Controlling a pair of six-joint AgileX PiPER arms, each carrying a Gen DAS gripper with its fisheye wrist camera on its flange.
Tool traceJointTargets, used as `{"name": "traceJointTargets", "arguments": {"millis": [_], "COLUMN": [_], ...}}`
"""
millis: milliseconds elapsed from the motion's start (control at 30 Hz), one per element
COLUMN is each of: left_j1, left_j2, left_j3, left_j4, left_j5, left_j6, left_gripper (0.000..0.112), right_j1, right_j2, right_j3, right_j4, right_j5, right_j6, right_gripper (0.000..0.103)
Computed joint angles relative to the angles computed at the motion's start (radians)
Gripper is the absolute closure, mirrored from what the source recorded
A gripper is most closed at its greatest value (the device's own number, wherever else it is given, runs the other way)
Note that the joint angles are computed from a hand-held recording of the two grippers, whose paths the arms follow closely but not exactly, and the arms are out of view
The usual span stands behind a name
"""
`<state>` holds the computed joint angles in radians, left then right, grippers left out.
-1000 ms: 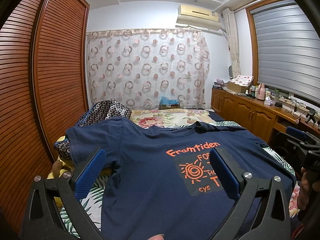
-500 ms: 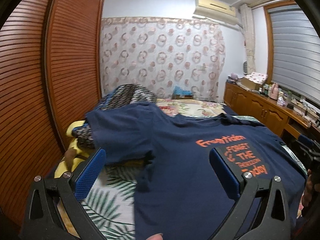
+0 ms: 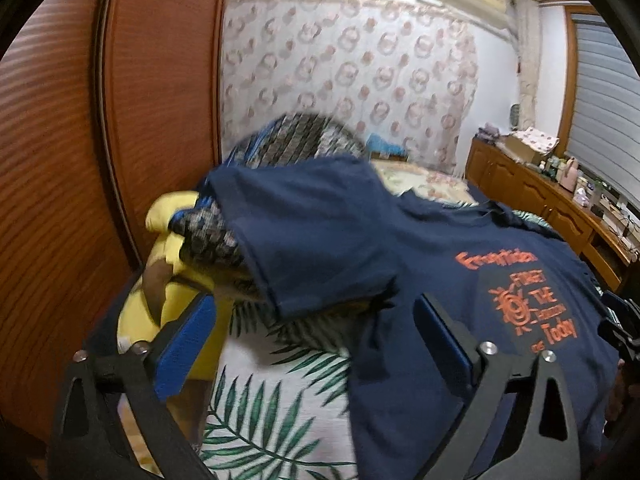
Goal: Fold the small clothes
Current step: 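Grasp the navy T-shirt side beside the patterned cloth with left gripper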
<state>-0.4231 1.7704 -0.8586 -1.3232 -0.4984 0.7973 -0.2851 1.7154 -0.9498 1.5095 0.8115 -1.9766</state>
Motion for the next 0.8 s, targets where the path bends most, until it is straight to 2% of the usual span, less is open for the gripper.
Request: {"name": "traceJointTargets", "arguments": {"millis": [100, 167, 233, 267, 367, 533, 600, 633, 700, 733, 800], "left_j1": [0.08, 0.13, 0.166, 0.175, 0.176, 0.198, 0.211, 0.215, 0.212, 0.207, 0.198], "left_j2": [0.036, 0.052, 0.062, 0.065, 0.069, 0.086, 0.099, 0.1, 0.091, 0.083, 0.063], "left_j3": [-0.008, -0.008, -0.004, -0.001, 0.001, -0.011, -0.024, -0.026, -0.019, -0.014, 0.003], "left_j4": [0.084, 0.215, 0.349, 0.423, 0.514, 0.721, 0.763, 0.787, 0.766, 0.741, 0.685], "left_j5": [0.105, 0.177, 0.214, 0.219, 0.22, 0.245, 0.257, 0.258, 0.246, 0.237, 0.212], "left_j6": [-0.081, -0.22, -0.364, -0.445, -0.552, -0.746, -0.781, -0.8, -0.774, -0.744, -0.681], "left_gripper": [0.025, 0.033, 0.038, 0.043, 0.056, 0.061, 0.069, 0.079, 0.088, 0.099, 0.105], "right_j1": [0.024, 0.027, 0.042, 0.041, 0.057, 0.094, 0.112, 0.117, 0.126, 0.129, 0.126], "right_j2": [0.014, 0.027, 0.05, 0.064, 0.084, 0.133, 0.143, 0.149, 0.161, 0.163, 0.168], "right_j3": [-0.04, -0.074, -0.128, -0.154, -0.198, -0.299, -0.303, -0.314, -0.328, -0.33, -0.34], "right_j4": [-0.053, -0.1, -0.152, -0.171, -0.21, -0.299, -0.294, -0.3, -0.313, -0.316, -0.322], "right_j5": [-0.01, -0.008, -0.014, -0.012, -0.015, -0.021, -0.041, -0.047, -0.054, -0.054, -0.046], "right_j6": [0.04, 0.076, 0.127, 0.144, 0.184, 0.282, 0.273, 0.276, 0.291, 0.3, 0.313], "right_gripper": [0.0, 0.0, 0.0, 0.0, 0.0, 0.0, 0.0, 0.0, 0.0, 0.0, 0.0]}}
